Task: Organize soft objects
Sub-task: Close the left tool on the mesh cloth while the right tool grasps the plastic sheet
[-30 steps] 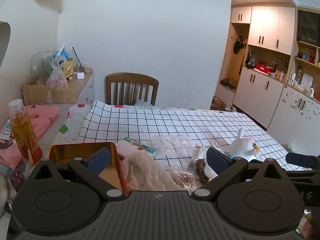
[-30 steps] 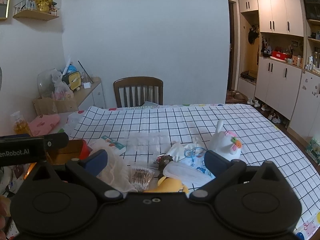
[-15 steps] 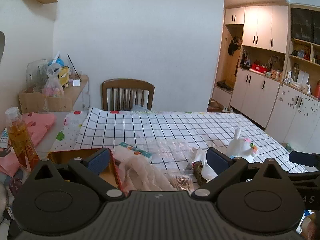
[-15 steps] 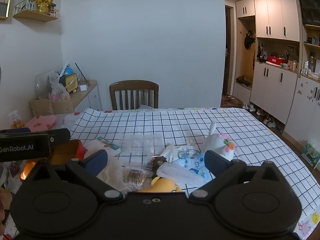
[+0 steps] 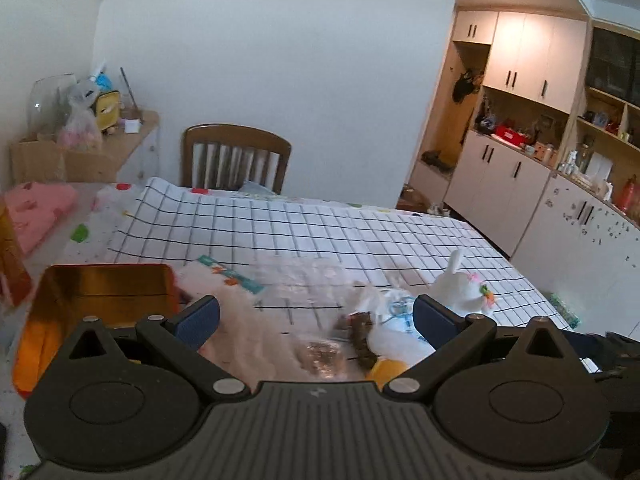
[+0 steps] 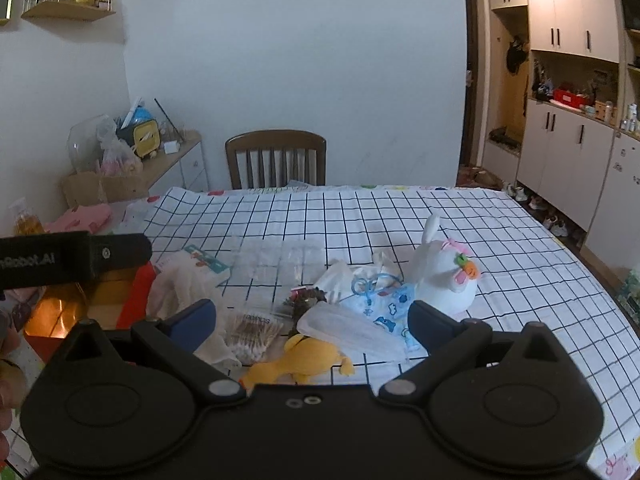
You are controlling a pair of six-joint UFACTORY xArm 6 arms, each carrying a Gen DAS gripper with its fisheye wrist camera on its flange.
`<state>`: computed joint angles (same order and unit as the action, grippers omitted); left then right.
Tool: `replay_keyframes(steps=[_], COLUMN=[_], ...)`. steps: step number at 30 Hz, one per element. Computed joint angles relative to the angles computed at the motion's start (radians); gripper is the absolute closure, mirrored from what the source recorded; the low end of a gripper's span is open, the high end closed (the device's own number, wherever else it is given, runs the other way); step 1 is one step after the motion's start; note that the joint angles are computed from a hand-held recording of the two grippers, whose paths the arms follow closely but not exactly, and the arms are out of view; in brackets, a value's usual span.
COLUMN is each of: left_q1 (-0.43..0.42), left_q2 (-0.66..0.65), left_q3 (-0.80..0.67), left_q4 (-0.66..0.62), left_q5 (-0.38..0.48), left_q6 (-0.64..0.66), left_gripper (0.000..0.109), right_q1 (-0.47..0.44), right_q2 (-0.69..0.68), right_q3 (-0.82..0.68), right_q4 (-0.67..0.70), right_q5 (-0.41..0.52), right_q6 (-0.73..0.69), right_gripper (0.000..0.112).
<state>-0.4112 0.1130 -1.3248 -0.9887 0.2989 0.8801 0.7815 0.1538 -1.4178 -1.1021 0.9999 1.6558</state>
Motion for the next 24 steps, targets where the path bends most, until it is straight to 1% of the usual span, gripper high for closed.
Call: replay_keyframes(steps=[2,4,6,8,11,14,16,17,19,24], left_q1=[-0.021,-0.042,-0.05,-0.053,-0.055,-0.045,-0.04,-0.035,-0.03,-0.014], left_q2=[0.01,0.027,0.048,0.068,0.094,0.13,0.15,0.165,0.189,0.263], left_q3=[-0.001,0.001,-0.008,-0.017,-0.018,-0.029,-0.04,-0.053,-0.08,-0.169], left_q4=[0.034,0.144,0.235,0.277,0.396,0.627,0.708,0.764,0.83,1.022], left_q5=[-0.036,-0.088,-0.1,-0.104,-0.128,-0.135,-0.137,-0.134,-0.121,-0.081], left_q6=[-0.007,-0.089,-0.17,-0.221,-0.331,-0.548,-0.63,-0.692,-0.769,-0.965], left_gripper=[0.006,0.006,0.006,0.006,0.006,0.006,0.006,0.006,0.006,0.006], right_q1=[-0.024,-0.048,-0.073,-0.099,-0.145,-0.186,-0.205,-0.216,-0.232,-0.279], right_q2=[-0.014,-0.027,-0.037,-0.044,-0.054,-0.052,-0.044,-0.041,-0.036,-0.028], right_q3=[0.025,0.051,0.074,0.093,0.13,0.154,0.161,0.167,0.176,0.203], right_q4=[0.002,0.005,0.011,0.025,0.05,0.097,0.124,0.137,0.162,0.229], right_q5=[-0.038,-0.077,-0.114,-0.153,-0.239,-0.308,-0.332,-0.349,-0.371,-0.436], right_q6=[-0.004,-0.013,-0.03,-0.06,-0.117,-0.187,-0.233,-0.26,-0.307,-0.418], right_gripper=[0.011,0.011,0.012,0.014,0.017,0.018,0.021,0.022,0.025,0.029])
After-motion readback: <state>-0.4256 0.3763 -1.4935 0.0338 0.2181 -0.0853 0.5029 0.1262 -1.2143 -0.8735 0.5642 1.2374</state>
